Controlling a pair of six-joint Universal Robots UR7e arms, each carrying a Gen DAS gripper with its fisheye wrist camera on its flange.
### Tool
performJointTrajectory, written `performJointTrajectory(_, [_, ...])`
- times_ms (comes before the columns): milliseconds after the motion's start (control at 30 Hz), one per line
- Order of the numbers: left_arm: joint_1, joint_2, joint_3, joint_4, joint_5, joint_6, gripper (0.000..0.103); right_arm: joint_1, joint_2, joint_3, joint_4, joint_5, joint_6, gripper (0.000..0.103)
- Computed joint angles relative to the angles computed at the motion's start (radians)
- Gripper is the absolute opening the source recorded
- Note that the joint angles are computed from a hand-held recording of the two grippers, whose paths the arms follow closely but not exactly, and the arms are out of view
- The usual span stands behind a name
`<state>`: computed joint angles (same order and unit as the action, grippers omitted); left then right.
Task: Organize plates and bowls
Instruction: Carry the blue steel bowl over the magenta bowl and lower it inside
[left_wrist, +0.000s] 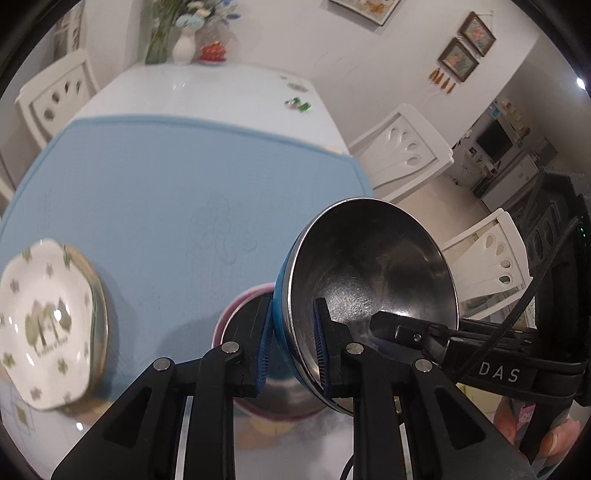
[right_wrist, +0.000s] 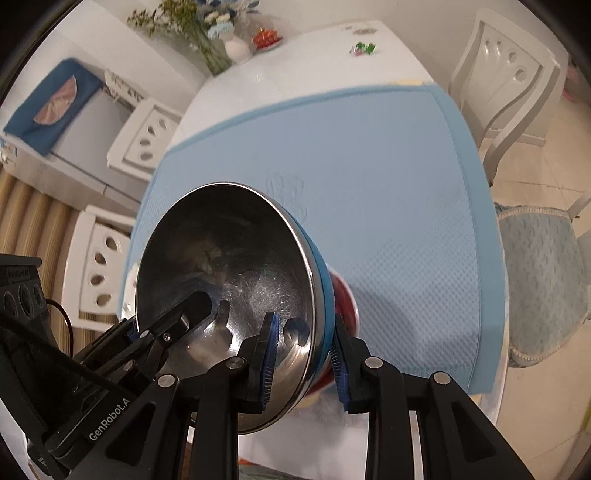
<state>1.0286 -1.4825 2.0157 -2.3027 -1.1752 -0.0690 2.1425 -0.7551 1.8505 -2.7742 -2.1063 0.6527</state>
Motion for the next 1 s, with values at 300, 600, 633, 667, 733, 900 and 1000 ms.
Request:
performJointTrajectory(300, [0.028,0.003,0.025,0.027,0.004,-0.038,0.017,-0.028,0.016,0.013,0.049,0.053,0.025,0.027])
performJointTrajectory(600, [0.041,0.031,0.019,0.041,0.009,-0.044,0.017,-0.039,0.030,-0.005,0.093,0.052,0.031,0.027])
performJointTrajectory(633, [0.042,0.034,0.019,0.047,0.012,-0.048,0.017,-0.041,0.031,-0.006,0.101,0.056,0.036,0.027])
performJointTrajectory(667, [0.040,0.039,0.018,0.053,0.018,-0.051,0.017,-0.044,0.033,-0.009,0.116,0.059,0.041,0.027])
performJointTrajectory(733, [0.032,0.045,0.022,0.056,0.038,-0.047,0.017,-0.046,0.035,-0.013,0.131,0.060,0.047,0.027])
performJointTrajectory(900, [0.027,0.052,0.020,0.066,0.059,-0.034,0.017,-0.043,0.040,-0.022,0.141,0.051,0.045,0.027])
performJointTrajectory(1000, [0.030,0.054,0.015,0.073,0.056,-0.034,0.020,-0.044,0.039,-0.023,0.145,0.054,0.043,0.027])
